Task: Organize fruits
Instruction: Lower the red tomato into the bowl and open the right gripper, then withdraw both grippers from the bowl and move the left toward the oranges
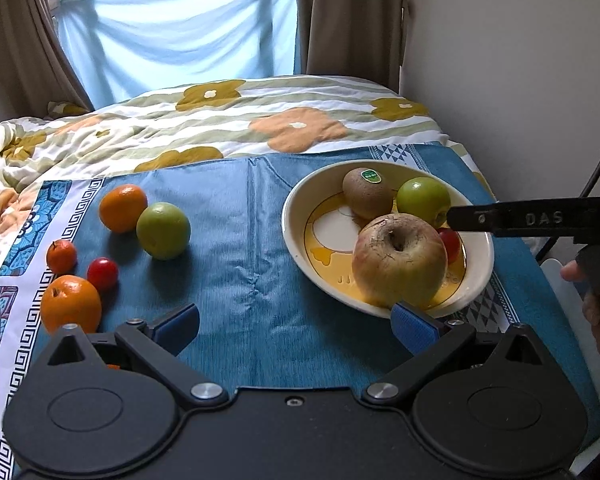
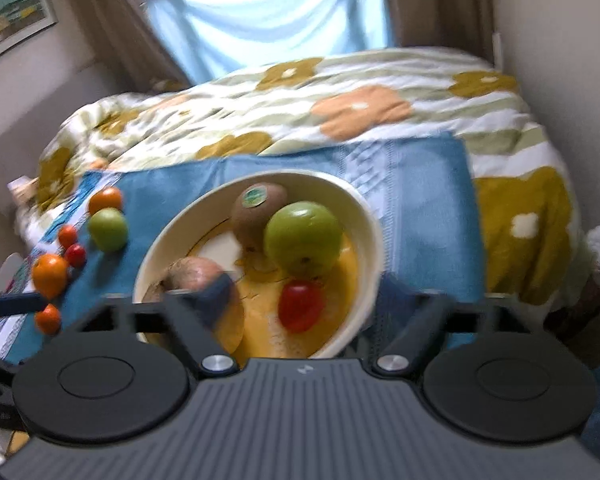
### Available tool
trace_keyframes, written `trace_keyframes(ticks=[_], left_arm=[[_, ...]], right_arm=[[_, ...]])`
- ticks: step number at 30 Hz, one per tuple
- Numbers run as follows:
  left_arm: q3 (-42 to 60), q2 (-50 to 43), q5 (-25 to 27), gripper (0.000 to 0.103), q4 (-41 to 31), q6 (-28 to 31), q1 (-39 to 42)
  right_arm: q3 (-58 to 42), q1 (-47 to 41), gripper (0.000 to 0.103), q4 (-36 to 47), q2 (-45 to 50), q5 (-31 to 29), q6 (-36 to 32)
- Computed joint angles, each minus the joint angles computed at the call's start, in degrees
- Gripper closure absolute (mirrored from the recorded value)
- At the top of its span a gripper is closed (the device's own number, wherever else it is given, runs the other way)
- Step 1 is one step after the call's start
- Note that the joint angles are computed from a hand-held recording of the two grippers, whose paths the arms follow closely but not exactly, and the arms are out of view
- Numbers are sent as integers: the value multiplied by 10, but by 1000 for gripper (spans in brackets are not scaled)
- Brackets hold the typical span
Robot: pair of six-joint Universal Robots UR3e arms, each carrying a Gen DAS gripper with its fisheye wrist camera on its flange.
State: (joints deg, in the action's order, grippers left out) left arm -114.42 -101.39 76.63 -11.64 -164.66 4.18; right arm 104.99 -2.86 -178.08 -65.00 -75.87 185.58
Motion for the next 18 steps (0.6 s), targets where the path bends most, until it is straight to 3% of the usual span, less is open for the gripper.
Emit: trace_keyframes(ticks=[10, 18], left_arm=[[-26, 56, -12, 0, -9, 1, 14], [-55, 117, -6, 0, -30, 2, 30]], right_arm=[[47, -3, 0, 8, -58, -11, 1], [64, 24, 0, 40, -103, -61, 21]])
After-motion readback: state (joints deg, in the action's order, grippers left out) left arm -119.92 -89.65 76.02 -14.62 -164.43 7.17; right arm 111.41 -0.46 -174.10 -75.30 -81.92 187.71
